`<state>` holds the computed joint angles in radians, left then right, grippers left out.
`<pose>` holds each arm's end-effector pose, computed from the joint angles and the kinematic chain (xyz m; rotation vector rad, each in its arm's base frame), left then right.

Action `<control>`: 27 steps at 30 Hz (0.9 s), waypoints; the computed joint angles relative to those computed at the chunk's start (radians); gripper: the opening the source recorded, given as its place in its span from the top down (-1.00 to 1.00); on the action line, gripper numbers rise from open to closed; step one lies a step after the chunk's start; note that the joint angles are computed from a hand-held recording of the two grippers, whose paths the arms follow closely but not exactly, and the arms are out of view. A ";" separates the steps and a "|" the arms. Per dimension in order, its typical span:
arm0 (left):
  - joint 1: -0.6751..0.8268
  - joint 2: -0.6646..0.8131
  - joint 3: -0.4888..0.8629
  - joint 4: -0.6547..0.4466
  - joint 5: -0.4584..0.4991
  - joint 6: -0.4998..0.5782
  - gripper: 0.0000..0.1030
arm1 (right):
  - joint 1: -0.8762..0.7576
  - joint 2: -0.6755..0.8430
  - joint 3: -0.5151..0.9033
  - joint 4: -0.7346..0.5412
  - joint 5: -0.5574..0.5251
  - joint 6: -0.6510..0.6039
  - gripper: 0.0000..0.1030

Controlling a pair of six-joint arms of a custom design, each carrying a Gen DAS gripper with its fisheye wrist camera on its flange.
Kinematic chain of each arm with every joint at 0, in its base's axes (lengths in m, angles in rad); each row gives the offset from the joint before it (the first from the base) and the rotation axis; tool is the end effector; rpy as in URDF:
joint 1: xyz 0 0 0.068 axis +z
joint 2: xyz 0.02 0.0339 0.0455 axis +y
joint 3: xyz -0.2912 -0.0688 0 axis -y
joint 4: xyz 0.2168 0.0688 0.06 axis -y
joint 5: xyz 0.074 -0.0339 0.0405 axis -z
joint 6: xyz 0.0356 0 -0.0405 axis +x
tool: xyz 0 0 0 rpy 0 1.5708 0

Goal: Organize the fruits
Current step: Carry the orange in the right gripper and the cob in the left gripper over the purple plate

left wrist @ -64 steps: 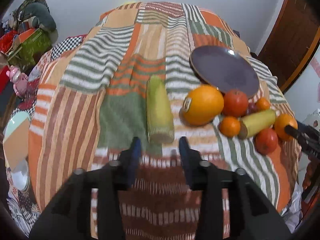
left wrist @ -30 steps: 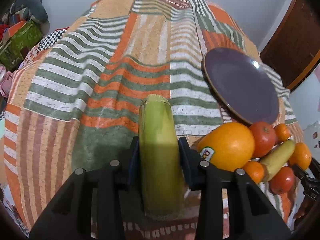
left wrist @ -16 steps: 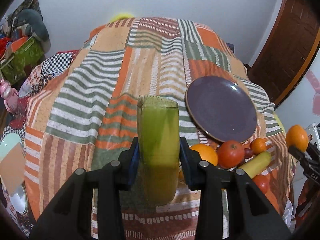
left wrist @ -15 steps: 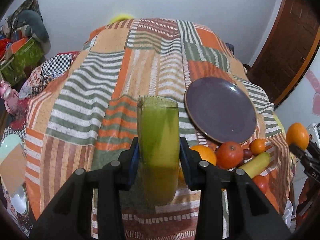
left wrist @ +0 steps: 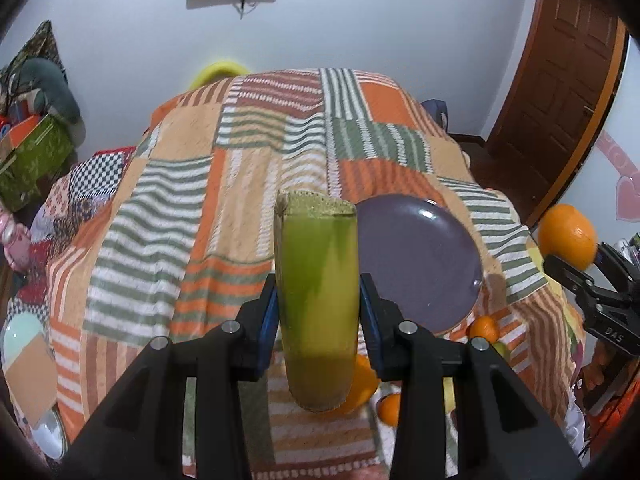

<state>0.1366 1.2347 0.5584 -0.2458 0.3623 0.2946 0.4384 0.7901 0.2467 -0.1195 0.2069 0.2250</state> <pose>0.1953 0.0141 0.2140 0.3400 2.4042 -0.2593 0.1094 0.0432 0.1927 -0.1245 2.2170 0.1347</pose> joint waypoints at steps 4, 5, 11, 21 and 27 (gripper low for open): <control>-0.067 0.026 0.014 0.029 -0.027 -0.035 0.27 | -0.042 0.092 0.004 0.108 -0.024 -0.041 -0.26; -0.084 0.035 0.016 0.040 -0.035 -0.044 0.27 | -0.052 0.102 0.006 0.119 -0.031 -0.048 -0.26; -0.170 0.116 0.036 0.098 -0.076 -0.087 0.27 | -0.107 0.225 0.012 0.239 -0.074 -0.089 -0.27; -0.273 0.296 0.083 0.177 -0.129 -0.127 0.27 | -0.135 0.496 0.015 0.435 -0.124 -0.117 -0.26; -0.302 0.412 0.144 0.181 -0.157 -0.138 0.27 | -0.143 0.647 0.046 0.501 -0.147 -0.142 -0.26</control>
<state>-0.1658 1.6465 0.7023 -0.0645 0.2054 0.1563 0.2955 1.4367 0.2930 0.3816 0.0602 0.0831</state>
